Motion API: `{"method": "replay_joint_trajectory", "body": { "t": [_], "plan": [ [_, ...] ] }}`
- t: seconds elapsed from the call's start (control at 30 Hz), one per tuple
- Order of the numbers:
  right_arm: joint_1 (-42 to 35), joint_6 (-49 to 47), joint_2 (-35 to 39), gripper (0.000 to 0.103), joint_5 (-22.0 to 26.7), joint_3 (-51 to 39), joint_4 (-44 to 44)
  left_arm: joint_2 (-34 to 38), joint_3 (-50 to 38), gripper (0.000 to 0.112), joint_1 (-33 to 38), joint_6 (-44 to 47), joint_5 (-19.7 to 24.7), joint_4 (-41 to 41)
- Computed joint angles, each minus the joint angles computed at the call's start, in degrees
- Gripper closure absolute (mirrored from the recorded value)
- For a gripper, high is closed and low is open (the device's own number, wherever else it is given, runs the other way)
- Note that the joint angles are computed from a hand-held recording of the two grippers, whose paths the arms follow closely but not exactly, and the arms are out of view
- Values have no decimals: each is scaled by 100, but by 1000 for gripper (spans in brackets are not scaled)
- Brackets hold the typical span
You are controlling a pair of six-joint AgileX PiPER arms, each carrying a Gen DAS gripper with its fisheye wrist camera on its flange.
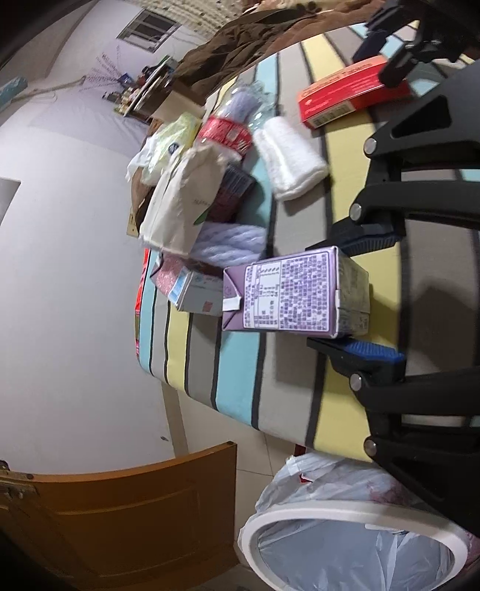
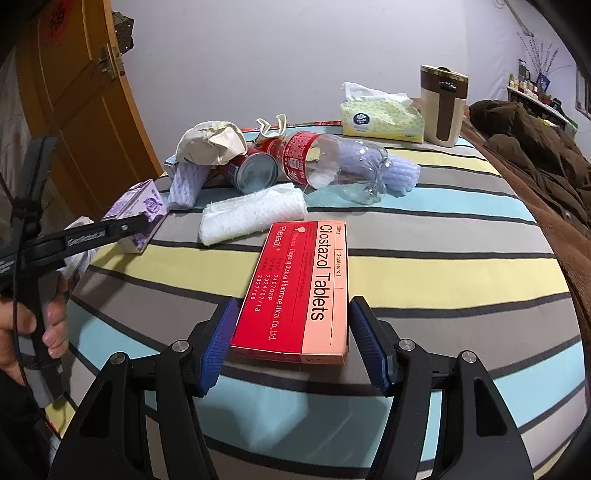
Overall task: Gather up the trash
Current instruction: 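Grasp the red Cilostazol Tablets box with the right tool while the left tool grasps the purple milk carton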
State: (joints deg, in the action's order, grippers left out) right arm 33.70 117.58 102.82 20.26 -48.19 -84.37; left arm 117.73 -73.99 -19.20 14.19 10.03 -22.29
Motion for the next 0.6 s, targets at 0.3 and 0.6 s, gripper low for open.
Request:
{"method": "replay_joint_trajectory", "body": {
  "t": [0.3, 0.6],
  "plan": [
    [6, -636, -42, 35, -57, -12, 868, -617, 961, 70, 138, 3079, -73, -2693],
    [-104, -2230, 551, 33, 134, -809, 2149, -670, 1082, 70, 164, 2848, -141, -2404]
  ]
}}
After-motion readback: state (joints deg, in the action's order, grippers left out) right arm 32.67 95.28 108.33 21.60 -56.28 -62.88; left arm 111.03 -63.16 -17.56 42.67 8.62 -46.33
